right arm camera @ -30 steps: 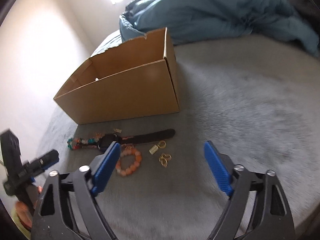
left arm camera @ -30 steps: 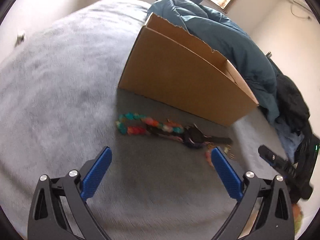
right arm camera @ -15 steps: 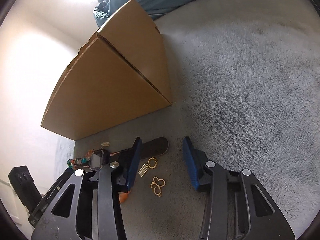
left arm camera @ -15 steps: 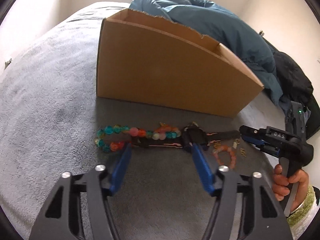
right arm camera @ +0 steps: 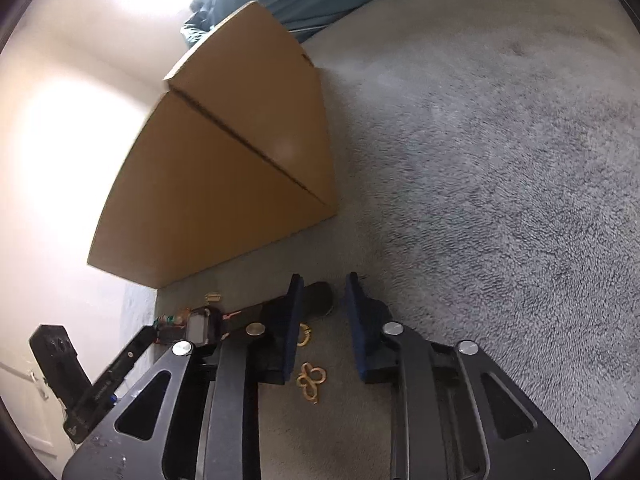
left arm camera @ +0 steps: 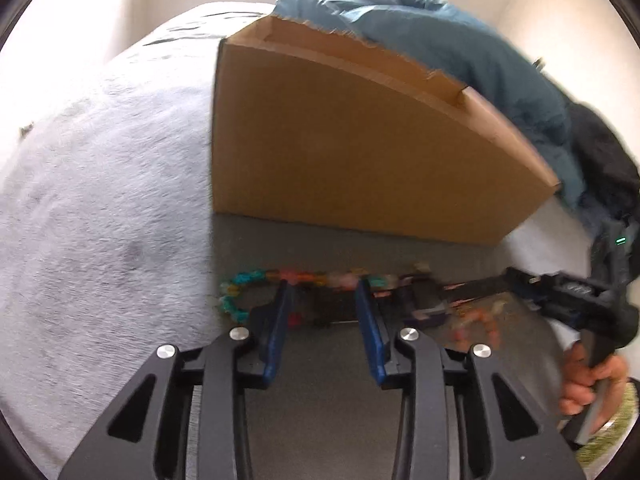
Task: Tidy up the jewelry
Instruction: 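Lower the left tool to the black wristwatch and close on its face, then lift the black wristwatch with the left tool and carry it over the box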
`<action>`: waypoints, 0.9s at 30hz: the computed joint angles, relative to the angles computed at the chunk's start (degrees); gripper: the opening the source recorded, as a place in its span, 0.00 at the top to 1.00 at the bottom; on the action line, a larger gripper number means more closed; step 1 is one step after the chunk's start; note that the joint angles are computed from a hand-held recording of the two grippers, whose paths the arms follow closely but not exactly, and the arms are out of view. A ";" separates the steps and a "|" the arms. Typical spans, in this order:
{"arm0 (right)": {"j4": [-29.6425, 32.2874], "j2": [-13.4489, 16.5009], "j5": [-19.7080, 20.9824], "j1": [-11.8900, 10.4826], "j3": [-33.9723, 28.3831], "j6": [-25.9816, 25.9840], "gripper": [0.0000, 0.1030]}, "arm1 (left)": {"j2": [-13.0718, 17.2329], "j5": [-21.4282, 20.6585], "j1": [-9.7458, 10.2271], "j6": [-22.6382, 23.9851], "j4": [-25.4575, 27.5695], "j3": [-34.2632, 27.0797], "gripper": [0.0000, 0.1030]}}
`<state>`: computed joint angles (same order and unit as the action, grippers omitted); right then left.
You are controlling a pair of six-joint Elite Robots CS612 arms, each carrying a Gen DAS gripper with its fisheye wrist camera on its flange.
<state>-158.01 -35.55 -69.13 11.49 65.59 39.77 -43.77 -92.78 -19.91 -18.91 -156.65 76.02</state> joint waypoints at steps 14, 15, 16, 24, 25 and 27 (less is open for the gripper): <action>-1.77 -0.02 1.28 -0.55 0.11 -0.51 0.98 | 0.16 0.60 -0.33 1.41 -0.35 -0.46 0.95; -2.15 -0.05 1.23 -0.44 0.12 -0.68 0.98 | -0.23 0.79 -0.41 1.67 -0.86 0.19 0.95; -2.71 -0.18 1.12 -0.34 0.14 -0.87 0.99 | -0.47 0.94 -0.51 2.00 -1.30 0.42 0.95; -7.37 -2.68 -0.55 0.28 2.07 -2.84 0.99 | -2.45 0.73 -1.39 4.08 -5.07 2.33 0.95; -8.04 -3.17 -0.93 0.32 2.55 -2.96 0.99 | -2.87 0.69 -1.49 4.11 -5.64 2.75 0.95; -9.48 -4.11 -1.14 0.32 3.52 -3.10 0.99 | -3.68 0.53 -1.69 3.82 -6.62 3.56 0.95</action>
<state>-167.49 -39.66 -70.27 11.82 69.11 36.67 -47.45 -92.25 -21.60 -15.08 -163.27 79.58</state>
